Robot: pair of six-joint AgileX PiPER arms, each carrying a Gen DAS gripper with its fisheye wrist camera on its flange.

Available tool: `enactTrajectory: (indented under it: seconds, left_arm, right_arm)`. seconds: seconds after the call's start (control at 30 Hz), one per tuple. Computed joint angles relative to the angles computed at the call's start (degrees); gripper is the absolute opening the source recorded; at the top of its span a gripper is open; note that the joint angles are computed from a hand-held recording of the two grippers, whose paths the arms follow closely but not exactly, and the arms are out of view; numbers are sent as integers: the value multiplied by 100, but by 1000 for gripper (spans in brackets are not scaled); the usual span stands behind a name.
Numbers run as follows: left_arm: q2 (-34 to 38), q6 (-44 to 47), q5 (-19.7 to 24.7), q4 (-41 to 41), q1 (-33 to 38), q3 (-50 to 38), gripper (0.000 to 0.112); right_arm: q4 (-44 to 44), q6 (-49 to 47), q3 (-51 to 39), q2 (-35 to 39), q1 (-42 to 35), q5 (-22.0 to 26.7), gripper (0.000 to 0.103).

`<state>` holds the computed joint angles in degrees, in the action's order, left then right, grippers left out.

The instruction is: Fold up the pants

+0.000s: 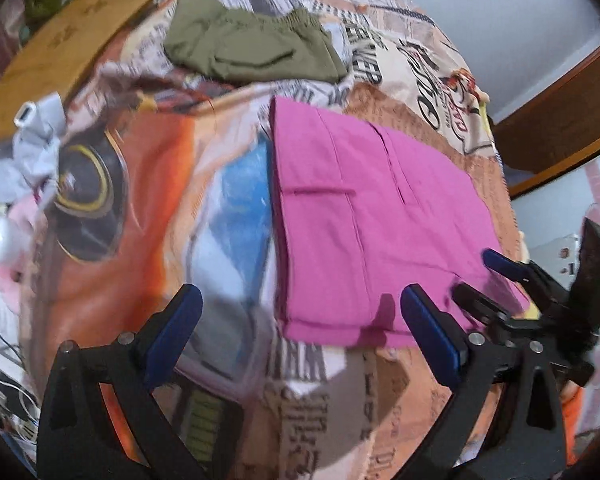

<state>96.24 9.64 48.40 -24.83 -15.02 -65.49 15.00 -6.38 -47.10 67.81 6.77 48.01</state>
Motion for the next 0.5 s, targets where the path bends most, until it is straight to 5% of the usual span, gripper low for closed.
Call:
enactTrajectory:
  seconds: [0.4,0.5]
  left_arm:
    - [157,1140,1308,-2146,580,167,101]
    - [291,1310,1344,-2565,707,269,100]
  right_arm:
    - [368,-373,131,-121,-233,26,85]
    - [386,-387,136,-120,-242,21,85]
